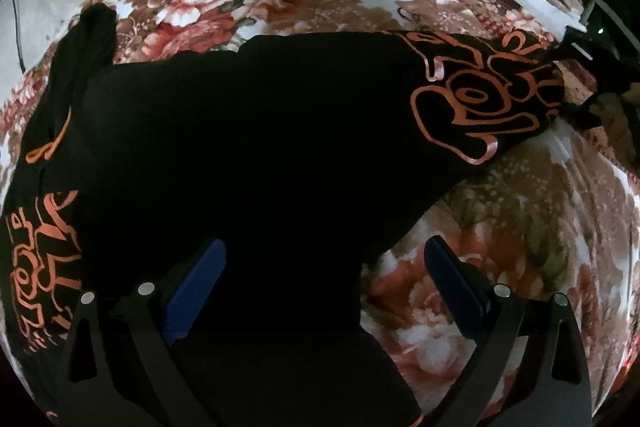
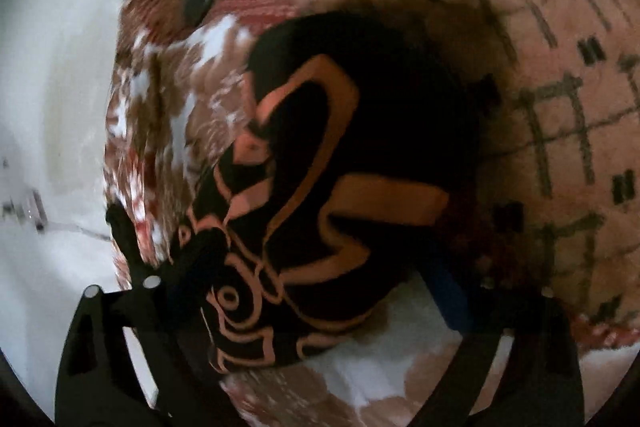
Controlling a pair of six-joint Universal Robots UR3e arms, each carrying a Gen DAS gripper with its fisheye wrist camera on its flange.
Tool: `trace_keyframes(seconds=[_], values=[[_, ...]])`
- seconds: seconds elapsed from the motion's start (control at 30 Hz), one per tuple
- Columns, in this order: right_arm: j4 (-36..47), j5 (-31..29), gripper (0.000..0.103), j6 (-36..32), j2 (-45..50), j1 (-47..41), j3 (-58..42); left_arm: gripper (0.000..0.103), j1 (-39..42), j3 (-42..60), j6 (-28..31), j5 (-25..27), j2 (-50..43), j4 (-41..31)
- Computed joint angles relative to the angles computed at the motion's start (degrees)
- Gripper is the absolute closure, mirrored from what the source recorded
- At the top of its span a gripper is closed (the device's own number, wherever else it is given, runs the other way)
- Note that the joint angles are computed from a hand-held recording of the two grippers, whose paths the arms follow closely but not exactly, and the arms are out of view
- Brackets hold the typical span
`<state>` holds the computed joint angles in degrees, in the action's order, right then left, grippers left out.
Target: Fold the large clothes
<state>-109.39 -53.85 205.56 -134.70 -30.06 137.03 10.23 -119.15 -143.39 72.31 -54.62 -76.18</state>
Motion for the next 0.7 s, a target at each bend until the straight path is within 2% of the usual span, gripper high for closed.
trace_keyframes(seconds=[0.03,0.1,0.13,0.17,0.23,0.27,0.37,0.5,0.57,0.63,0.7], values=[[-0.48,0.66,0.020,0.32,0.10,-0.87,0.50,0.005,0.14,-0.11,0.45,-0.51,0.26,-0.38],[2.21,1.98,0.046,-0.41,-2.90,-4.49,1.75,0.005,0.46,-0.57,2.29,-1.70,1.25,-0.87],[5.74,2.95,0.067,-1.93,-5.10,-7.34,2.44,0.005,1.20,-0.87,4.62,-3.19,2.24,-1.67],[10.23,4.58,0.080,-3.98,-7.86,-10.47,3.27,0.005,1.78,-0.94,6.96,-4.68,3.08,-2.78],[15.59,6.51,0.088,-7.23,-11.18,-13.82,4.27,0.005,3.20,-1.40,12.43,-7.41,5.27,-5.38],[15.55,6.21,0.092,-7.59,-11.29,-13.44,4.02,0.005,3.43,-1.44,14.21,-7.98,5.73,-6.32],[8.14,3.05,0.095,-2.61,-7.31,-7.37,1.38,0.005,5.08,-0.81,18.87,-10.81,5.01,-10.11],[3.42,1.40,0.095,0.59,-1.72,-2.62,-5.59,0.005,3.34,-2.17,18.48,-10.64,2.11,-7.13],[1.00,-0.11,0.095,2.07,2.63,1.06,-10.73,0.005,-0.70,-4.08,16.24,-8.20,0.32,-2.43],[-2.01,-2.22,0.095,3.67,7.25,5.75,-15.64,0.005,-6.54,-7.48,12.56,-3.11,-1.08,5.06],[-5.37,-4.72,0.095,5.81,12.85,12.17,-22.63,0.005,-8.90,-9.57,10.85,-1.10,-1.33,8.22]])
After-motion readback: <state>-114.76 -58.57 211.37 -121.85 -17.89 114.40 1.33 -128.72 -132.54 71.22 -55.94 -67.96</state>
